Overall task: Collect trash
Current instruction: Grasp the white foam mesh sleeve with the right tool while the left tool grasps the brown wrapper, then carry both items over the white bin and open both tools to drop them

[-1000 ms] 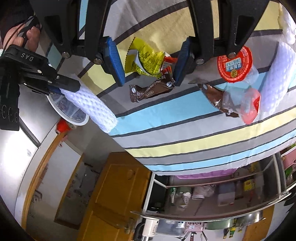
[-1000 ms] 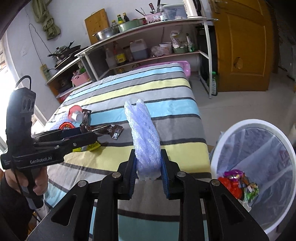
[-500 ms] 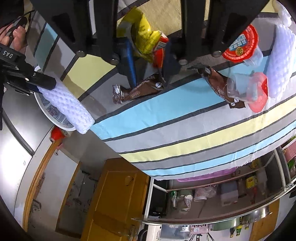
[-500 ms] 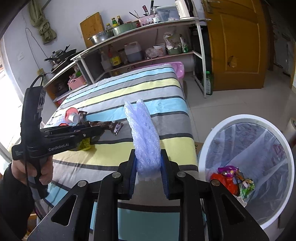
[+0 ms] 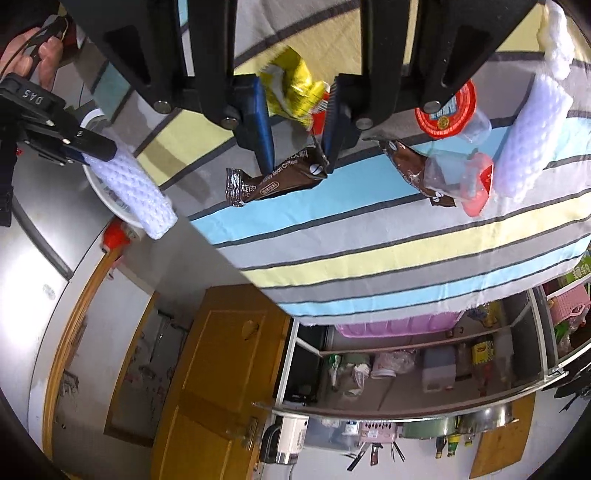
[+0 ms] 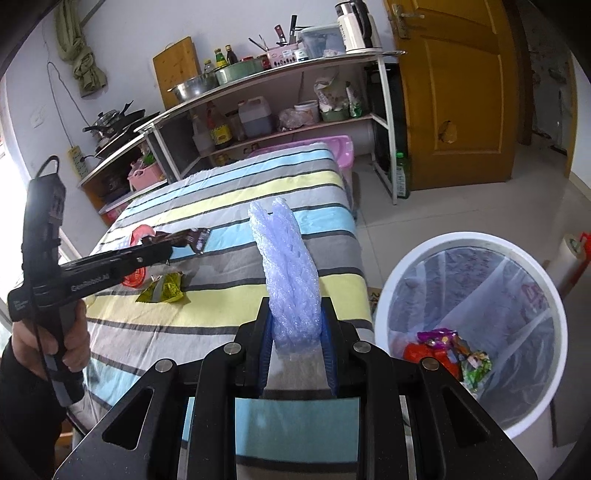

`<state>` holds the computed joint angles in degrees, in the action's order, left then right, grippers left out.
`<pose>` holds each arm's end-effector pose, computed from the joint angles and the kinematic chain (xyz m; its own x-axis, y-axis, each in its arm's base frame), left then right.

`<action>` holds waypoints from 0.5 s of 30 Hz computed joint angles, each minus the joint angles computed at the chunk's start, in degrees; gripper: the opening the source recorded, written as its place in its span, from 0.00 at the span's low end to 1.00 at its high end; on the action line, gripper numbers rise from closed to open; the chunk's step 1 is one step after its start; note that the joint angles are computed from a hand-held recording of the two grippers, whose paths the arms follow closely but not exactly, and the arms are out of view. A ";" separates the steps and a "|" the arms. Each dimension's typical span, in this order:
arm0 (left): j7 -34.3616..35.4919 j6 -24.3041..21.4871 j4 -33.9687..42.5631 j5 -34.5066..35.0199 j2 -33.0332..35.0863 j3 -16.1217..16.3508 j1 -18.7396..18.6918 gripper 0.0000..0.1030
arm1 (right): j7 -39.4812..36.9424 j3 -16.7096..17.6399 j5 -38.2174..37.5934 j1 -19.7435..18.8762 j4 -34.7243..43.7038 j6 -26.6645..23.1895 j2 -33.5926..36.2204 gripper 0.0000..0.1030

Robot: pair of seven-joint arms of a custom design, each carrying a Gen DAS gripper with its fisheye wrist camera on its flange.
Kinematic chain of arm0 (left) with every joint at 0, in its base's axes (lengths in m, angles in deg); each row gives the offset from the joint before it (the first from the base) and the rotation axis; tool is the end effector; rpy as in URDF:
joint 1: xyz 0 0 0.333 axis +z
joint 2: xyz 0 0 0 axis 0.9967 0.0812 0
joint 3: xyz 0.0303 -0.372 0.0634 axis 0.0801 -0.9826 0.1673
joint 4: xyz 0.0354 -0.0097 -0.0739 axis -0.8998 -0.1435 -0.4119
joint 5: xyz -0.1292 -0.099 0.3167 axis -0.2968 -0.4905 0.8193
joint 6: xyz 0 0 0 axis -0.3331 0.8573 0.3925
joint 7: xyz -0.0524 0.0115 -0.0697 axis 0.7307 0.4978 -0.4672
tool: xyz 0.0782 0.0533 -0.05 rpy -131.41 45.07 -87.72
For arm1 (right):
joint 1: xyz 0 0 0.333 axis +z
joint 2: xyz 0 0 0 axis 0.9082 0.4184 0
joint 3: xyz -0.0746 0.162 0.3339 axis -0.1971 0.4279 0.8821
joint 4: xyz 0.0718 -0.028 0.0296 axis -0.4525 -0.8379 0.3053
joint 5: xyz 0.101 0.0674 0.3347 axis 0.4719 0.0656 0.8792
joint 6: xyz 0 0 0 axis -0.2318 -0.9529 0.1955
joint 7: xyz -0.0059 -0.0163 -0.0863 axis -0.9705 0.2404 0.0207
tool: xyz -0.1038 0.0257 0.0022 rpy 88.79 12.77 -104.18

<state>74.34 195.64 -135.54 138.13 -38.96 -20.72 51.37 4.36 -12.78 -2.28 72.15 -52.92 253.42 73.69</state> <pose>0.6401 -0.4347 0.3977 -0.0106 -0.9803 0.1973 -0.6899 -0.1357 -0.7111 0.6692 0.3127 0.3328 0.4854 -0.8441 -0.2279 -0.6522 -0.1759 -0.7374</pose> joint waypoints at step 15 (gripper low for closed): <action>2.73 -1.65 7.57 -1.30 3.00 -2.50 -2.36 0.26 | 8.21 -3.06 -2.94 -1.41 -11.16 8.57 -6.56 0.24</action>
<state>77.07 193.99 -127.97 136.83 -35.96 -23.22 49.01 12.57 -15.83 -5.21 70.74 -64.08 262.00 67.13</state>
